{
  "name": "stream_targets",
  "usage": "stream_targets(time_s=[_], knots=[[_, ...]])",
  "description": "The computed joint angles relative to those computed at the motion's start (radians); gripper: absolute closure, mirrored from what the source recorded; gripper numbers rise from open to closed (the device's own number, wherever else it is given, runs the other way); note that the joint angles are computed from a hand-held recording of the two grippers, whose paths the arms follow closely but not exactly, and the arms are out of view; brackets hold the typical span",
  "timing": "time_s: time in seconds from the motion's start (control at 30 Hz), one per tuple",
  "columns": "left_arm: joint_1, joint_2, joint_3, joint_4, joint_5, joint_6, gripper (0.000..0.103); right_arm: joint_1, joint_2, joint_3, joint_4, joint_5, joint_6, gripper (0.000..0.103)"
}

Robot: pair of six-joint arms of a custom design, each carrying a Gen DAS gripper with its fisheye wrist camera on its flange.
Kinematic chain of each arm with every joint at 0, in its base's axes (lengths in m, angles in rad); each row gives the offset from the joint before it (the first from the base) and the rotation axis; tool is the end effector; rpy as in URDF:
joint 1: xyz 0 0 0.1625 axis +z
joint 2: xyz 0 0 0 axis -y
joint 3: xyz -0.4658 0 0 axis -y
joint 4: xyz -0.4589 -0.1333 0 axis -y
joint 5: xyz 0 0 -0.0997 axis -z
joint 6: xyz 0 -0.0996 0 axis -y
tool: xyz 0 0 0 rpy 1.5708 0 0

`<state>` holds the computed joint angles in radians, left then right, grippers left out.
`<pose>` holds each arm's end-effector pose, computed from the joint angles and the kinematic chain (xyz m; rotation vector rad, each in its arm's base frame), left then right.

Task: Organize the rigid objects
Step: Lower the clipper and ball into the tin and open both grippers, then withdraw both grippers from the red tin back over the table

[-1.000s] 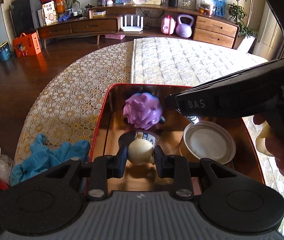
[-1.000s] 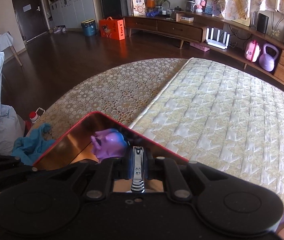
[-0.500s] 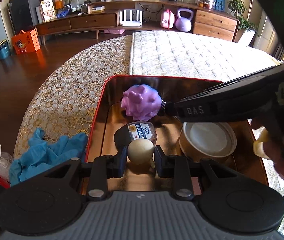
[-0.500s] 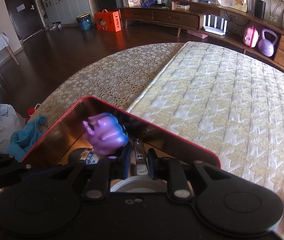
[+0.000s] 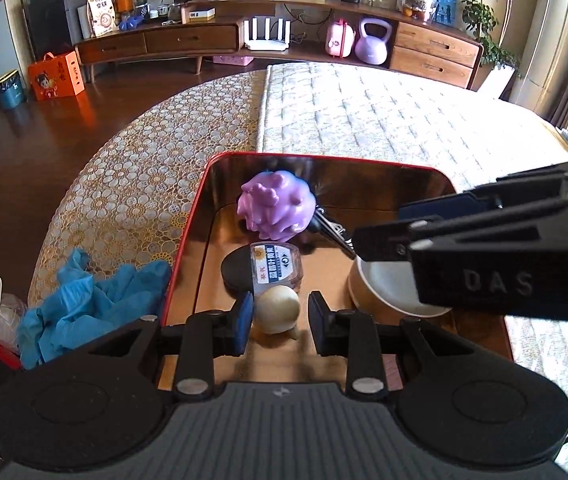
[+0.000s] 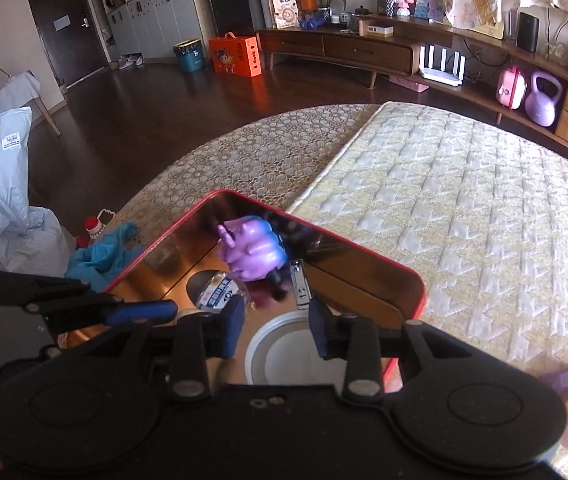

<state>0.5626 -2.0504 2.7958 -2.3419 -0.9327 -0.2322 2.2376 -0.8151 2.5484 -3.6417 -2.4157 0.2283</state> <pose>-0.0867 -0.2824 0.1871 0.9688 2.3994 -0.5239 0.2696 -0.2474 0.0193 0.3410 -2.3716 0.8318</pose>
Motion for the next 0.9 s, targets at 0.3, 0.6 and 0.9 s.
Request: stream_targets(time_s=[0.3, 0.6, 0.9], knots=[[-0.100, -0.109, 0.005, 0.151, -0.002, -0.106, 0.073, 0.078, -0.071, 0.045, 0.063, -0.038, 0.103, 0.059], [-0.254, -0.234, 0.017, 0.306, -0.011, -0.223, 0.044, 0.165, -0.145, 0.104, 0.120, -0.096, 0.218, 0.048], [-0.393, -0.285, 0.030, 0.393, -0.044, -0.335, 0.036, 0.283, -0.255, 0.182, 0.257, -0.178, 0.439, 0.029]])
